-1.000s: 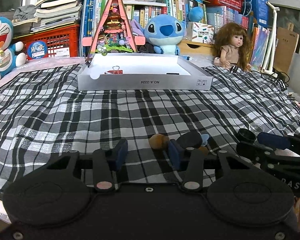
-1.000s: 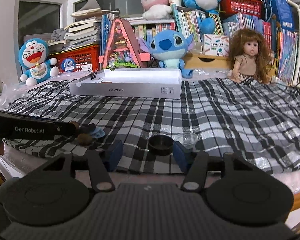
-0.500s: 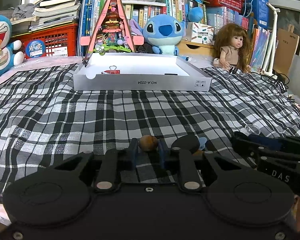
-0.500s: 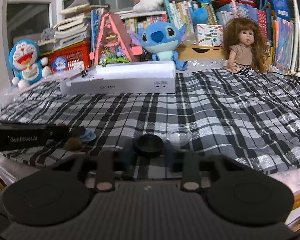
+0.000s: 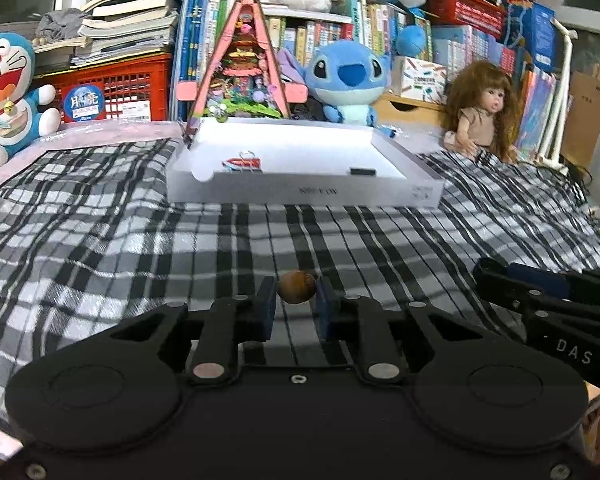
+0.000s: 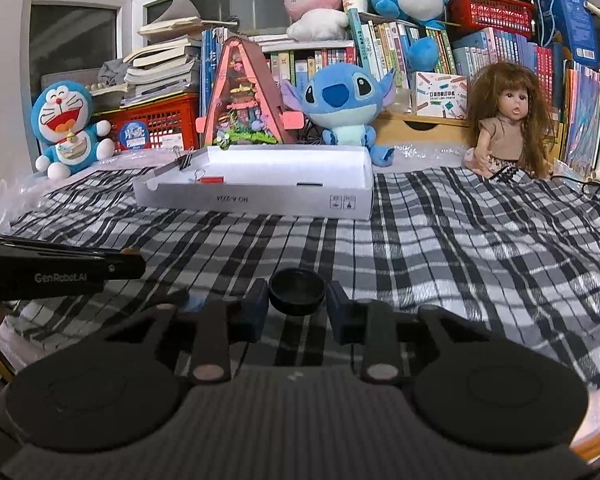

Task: Organize rigid objects
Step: 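Carry the brown ball with the left tool while the right tool carries the puck into the tray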

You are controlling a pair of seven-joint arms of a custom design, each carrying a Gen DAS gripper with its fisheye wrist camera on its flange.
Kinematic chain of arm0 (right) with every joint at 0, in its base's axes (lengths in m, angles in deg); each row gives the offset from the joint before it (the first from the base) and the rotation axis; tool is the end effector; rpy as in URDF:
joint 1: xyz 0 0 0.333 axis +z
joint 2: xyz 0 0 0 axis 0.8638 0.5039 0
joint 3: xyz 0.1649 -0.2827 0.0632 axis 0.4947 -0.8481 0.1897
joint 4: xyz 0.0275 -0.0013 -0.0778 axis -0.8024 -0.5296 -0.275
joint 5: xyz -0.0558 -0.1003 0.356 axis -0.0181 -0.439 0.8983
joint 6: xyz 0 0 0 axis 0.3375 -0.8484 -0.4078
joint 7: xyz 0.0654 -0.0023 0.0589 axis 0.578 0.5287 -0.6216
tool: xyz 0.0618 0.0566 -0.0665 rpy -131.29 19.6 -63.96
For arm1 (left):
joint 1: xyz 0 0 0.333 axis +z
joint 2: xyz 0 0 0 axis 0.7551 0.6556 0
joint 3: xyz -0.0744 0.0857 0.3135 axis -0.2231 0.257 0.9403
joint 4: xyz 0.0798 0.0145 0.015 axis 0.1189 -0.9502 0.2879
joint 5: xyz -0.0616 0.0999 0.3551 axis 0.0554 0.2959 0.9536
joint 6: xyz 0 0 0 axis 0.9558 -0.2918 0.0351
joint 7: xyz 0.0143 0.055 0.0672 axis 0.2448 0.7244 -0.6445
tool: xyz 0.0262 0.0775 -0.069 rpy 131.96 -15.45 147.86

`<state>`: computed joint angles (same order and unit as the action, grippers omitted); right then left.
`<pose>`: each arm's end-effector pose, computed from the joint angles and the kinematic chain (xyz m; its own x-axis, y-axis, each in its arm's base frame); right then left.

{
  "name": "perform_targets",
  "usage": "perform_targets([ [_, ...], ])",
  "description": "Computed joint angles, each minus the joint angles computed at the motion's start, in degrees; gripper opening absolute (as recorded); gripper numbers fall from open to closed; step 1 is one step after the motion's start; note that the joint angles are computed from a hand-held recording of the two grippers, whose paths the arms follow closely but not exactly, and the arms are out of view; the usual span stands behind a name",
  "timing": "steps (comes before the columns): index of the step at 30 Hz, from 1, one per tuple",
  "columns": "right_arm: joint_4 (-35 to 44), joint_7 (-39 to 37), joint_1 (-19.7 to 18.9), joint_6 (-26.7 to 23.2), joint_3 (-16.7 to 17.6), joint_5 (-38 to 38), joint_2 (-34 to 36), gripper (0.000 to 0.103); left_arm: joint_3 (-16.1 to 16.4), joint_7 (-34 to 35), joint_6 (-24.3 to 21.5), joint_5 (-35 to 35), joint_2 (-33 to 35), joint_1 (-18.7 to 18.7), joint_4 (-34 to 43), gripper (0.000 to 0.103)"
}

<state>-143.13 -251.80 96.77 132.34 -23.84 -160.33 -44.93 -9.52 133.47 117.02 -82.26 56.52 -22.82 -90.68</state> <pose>0.5830 0.4295 0.3952 0.2423 -0.9681 -0.0635 -0.4736 -0.0609 -0.8787 0.5858 -0.3460 0.4086 -0.0944 -0.9916 0.0880 -0.5619 -0.0199 -0.8270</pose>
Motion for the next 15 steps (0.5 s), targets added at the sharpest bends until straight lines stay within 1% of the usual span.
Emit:
perform_targets([
  [2, 0.9, -1.5, -0.5, 0.1, 0.3, 1.6, 0.5, 0.036, 0.3, 0.0, -0.4, 0.3, 0.2, 0.7, 1.0, 0.019],
  [5, 2.6, -5.2, -1.0, 0.3, 0.2, 5.8, 1.5, 0.036, -0.3, -0.2, -1.5, 1.4, 0.1, 2.4, 2.6, 0.019],
  [10, 5.8, -13.8, -2.3, 1.3, 0.7, 15.4, 3.7, 0.036, -1.4, -2.9, -3.8, 4.6, 0.7, 5.9, 6.5, 0.019],
  [13, 8.1, -18.7, -3.1, 1.4, 1.2, 20.9, 5.2, 0.036, -3.6, -4.3, -5.6, 6.3, 1.0, 9.3, 9.7, 0.019],
  [15, 9.9, -22.1, -3.4, 1.0, 1.5, 24.2, 6.3, 0.036, -4.5, -5.2, -6.5, 7.6, 1.4, 10.9, 11.8, 0.019],
])
